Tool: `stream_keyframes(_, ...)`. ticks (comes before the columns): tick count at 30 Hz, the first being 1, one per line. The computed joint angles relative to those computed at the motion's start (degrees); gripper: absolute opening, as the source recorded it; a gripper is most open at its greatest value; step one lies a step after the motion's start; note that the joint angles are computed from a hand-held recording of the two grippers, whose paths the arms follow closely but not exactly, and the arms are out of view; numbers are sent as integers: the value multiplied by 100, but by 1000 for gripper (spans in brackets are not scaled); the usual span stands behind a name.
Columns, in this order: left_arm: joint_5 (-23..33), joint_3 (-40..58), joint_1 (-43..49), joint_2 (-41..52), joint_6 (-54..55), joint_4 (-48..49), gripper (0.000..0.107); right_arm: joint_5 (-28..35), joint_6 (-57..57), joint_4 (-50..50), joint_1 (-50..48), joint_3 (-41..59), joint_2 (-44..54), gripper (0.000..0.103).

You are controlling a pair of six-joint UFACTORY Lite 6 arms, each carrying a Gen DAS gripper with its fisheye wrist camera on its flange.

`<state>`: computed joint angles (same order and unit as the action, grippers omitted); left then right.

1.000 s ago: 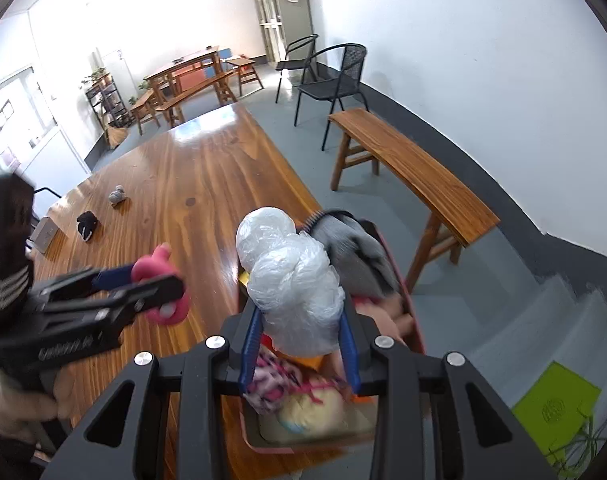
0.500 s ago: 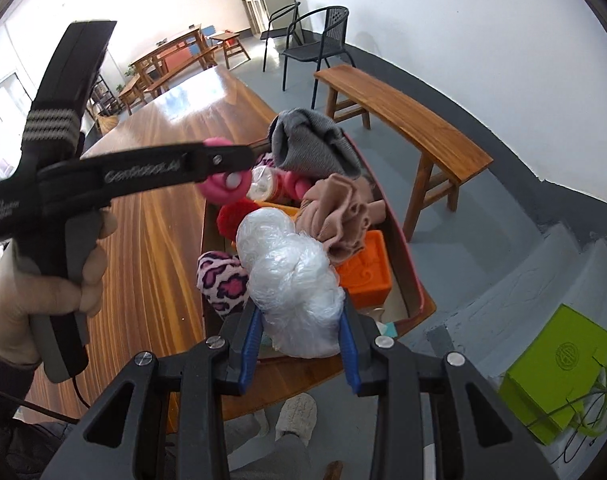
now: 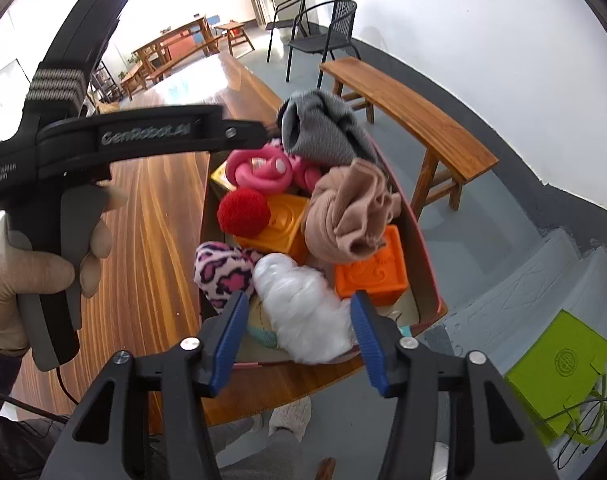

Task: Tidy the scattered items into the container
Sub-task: 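Open both grippers to drop the curler and bagged item into the box, then move both open grippers back over the table toward the black sock and grey sock ball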

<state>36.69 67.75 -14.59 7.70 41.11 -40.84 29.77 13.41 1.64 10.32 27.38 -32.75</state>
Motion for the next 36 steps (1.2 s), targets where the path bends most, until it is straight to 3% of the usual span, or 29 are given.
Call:
stream_keyframes(10, 521, -188, 1423, -398, 573, -447, 84, -32, 1032, -728, 707, 777, 390, 62)
stream_keyframes(12, 662, -174, 1897, -385, 760, -511, 90, -222, 933, -578, 840, 1065, 763, 63)
stream_keyframes(13, 677, -165, 2090, -381, 799, -504, 103, -271, 1090, -642, 1021, 1186, 889, 64)
stream_keyframes(19, 1000, 141, 3689, 16, 1240, -570, 103, -809, 404, 312, 1476, 2398, 2472, 69)
stream_keyframes(25, 1336, 1254, 5141, 1052, 1261, -396, 103, -935, 6, 873, 2071, 3977, 4171, 69)
stream_keyframes(36, 1815, 4329, 6447, 3529, 359, 235, 103, -138, 127, 823, 2753, 7205, 6987, 69)
